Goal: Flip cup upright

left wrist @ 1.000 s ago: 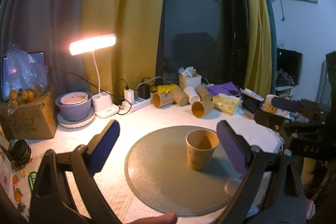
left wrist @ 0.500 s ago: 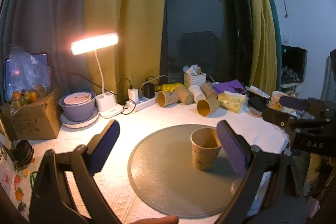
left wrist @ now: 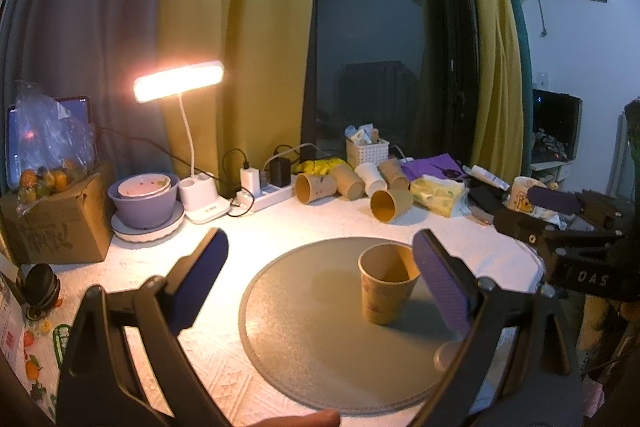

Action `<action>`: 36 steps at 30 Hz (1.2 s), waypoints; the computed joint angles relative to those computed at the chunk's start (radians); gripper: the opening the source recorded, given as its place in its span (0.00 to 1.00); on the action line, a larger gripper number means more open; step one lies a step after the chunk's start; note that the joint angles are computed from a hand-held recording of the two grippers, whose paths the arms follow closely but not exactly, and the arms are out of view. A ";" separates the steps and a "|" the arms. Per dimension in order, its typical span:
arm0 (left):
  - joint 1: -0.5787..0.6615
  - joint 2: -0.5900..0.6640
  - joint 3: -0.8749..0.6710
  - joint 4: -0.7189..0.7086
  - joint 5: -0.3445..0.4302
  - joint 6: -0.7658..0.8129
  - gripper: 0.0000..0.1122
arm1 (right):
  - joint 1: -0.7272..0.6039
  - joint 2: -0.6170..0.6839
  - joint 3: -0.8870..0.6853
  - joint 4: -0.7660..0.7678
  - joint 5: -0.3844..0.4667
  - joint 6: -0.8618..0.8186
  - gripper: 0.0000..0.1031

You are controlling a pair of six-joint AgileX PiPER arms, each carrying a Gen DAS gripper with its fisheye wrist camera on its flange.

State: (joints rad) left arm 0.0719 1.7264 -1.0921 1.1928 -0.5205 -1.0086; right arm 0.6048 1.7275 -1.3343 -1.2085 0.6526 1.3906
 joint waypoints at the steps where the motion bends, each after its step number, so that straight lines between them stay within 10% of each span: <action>1: 0.000 -0.002 0.002 0.001 -0.001 -0.001 0.84 | 0.000 0.000 0.000 0.000 0.000 0.000 0.72; 36: -0.001 -0.012 0.012 0.041 -0.005 -0.060 0.84 | 0.007 0.005 0.001 -0.003 0.002 0.005 0.72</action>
